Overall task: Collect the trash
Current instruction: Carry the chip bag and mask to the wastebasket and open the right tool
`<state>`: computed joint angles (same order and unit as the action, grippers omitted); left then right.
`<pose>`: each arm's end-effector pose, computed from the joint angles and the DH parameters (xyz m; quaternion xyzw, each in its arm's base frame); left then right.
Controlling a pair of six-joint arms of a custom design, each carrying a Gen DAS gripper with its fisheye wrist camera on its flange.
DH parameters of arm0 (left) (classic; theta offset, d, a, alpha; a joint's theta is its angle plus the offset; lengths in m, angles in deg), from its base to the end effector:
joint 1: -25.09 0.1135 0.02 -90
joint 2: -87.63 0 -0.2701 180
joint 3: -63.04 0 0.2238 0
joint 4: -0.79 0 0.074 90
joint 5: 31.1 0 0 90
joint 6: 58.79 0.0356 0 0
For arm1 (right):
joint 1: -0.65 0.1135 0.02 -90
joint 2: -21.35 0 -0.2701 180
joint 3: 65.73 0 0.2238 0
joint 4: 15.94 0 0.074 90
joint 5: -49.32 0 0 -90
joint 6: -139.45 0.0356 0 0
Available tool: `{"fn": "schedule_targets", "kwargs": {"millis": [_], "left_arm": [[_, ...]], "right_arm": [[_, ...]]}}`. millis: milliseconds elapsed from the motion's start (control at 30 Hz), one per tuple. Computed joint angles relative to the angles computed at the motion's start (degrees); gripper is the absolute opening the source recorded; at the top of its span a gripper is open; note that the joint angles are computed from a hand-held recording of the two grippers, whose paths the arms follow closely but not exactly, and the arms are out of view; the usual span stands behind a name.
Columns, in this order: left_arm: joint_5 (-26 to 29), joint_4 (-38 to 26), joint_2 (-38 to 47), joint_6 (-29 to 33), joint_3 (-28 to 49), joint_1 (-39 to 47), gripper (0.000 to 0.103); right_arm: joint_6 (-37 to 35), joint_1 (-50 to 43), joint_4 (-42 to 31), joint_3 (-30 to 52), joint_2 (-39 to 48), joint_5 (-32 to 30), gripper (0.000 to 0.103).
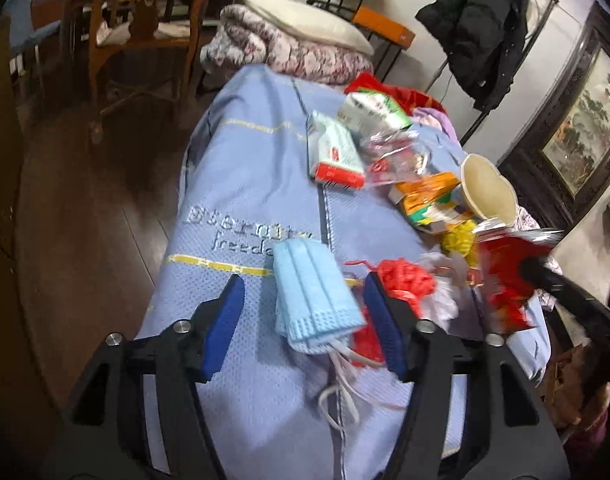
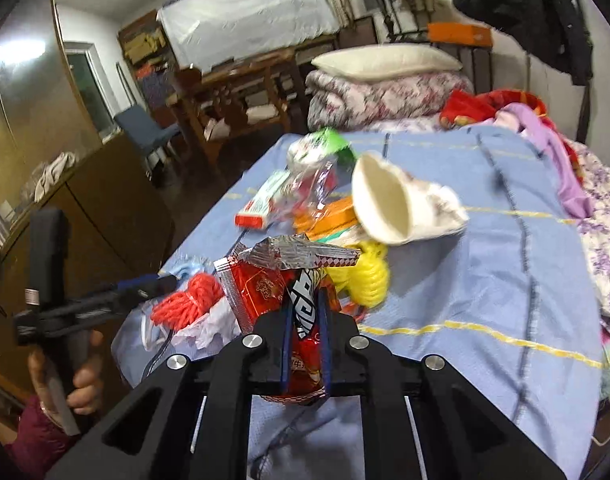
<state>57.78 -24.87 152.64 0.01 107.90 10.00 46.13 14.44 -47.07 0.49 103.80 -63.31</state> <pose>0.1859 -0.0494 0.2026 -0.1335 0.9169 -0.1395 0.3494 0.2607 0.0781 0.2401 -0.2064 0.8927 0.2145 0.3383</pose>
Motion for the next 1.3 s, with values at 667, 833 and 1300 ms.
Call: {"fn": "schedule_targets", "kwargs": {"millis": [667,833,1300], "left_arm": [[-25.5,-19.4,-10.6,-9.8,18.7,-31.4,0.023],[-30.9,-19.5,-1.1,-12.5,27.4,-44.0,0.023],[-18.5,-16.9,41.2,-6.6,62.3,-53.6,0.024]], "right_arm": [[-13.2,-25.1,-20.1,6.7,-12.6,-16.7,0.012],[-29.3,-44.8,-35.5,12.5,-11.7,-26.6,0.012],[-52.4,-80.8,-37.2,21.0,18.5,-21.1,0.013]]}}
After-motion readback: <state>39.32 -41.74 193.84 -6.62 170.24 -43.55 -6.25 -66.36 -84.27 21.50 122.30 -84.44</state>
